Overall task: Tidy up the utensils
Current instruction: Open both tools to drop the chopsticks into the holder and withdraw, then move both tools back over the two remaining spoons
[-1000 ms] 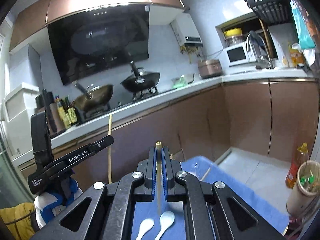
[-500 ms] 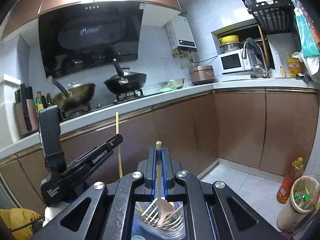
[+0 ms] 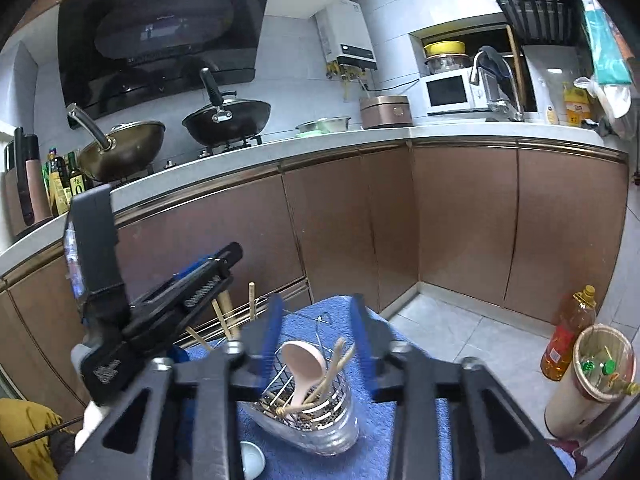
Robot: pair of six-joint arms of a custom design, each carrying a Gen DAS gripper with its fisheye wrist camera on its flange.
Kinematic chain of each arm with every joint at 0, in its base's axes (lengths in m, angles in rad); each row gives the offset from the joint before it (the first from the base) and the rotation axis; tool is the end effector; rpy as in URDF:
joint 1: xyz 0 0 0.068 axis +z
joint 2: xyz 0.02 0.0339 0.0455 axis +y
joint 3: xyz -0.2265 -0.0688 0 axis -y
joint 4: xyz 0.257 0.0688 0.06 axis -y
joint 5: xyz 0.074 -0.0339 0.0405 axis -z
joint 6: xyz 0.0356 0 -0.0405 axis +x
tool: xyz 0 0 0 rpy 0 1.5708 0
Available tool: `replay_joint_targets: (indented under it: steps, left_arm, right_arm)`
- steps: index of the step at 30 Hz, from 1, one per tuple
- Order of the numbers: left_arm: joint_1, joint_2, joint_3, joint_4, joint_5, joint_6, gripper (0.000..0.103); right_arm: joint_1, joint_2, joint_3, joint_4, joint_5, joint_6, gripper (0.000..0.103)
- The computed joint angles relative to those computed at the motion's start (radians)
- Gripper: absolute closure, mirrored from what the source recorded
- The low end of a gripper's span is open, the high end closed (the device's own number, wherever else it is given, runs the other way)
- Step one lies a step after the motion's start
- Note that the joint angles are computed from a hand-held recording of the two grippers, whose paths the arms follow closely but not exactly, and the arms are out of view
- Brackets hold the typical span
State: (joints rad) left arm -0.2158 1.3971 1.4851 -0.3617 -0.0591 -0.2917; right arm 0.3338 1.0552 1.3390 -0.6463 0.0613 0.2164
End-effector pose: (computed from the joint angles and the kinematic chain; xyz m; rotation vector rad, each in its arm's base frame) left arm 0.3297 -0.0701 0.3893 -0.1119 1.8512 -0.2997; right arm 0.2281 0.0768 0.4013 -0.0730 1.9435 0.3072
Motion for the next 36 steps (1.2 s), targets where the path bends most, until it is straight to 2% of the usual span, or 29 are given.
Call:
replay_joint_targets:
  steps: [4, 11, 16, 23, 29, 34, 36]
  left_arm:
    - [0.002, -0.075, 0.010, -0.100, -0.003, 0.060, 0.060]
    - [0.055, -0.248, 0.002, -0.311, 0.062, 0.131, 0.055]
    - [0.107, -0.380, -0.012, -0.445, 0.090, 0.185, 0.049]
    - [0.151, -0.567, -0.051, -0.589, 0.087, 0.252, 0.044]
    - [0.116, -0.686, -0.064, -0.678, 0.027, 0.301, 0.041]
    - [0.056, -0.744, -0.067, -0.745, -0.025, 0.297, 0.040]
    - [0.021, -0.751, -0.060, -0.767, -0.057, 0.291, 0.040]
  right_arm:
    - [0.007, -0.071, 0.003, -0.055, 0.022, 0.010, 0.068]
    - [0.053, -0.199, 0.015, -0.184, 0.095, 0.039, 0.068]
    - [0.160, -0.272, 0.029, -0.281, 0.197, 0.091, 0.061]
    - [0.476, -0.331, 0.043, -0.414, 0.478, 0.220, 0.055]
    - [0.740, -0.342, 0.074, -0.547, 0.708, 0.387, 0.051]
    - [0.992, -0.316, 0.129, -0.735, 0.929, 0.607, 0.046]
    - [1.092, -0.288, 0.161, -0.858, 1.006, 0.747, 0.045]
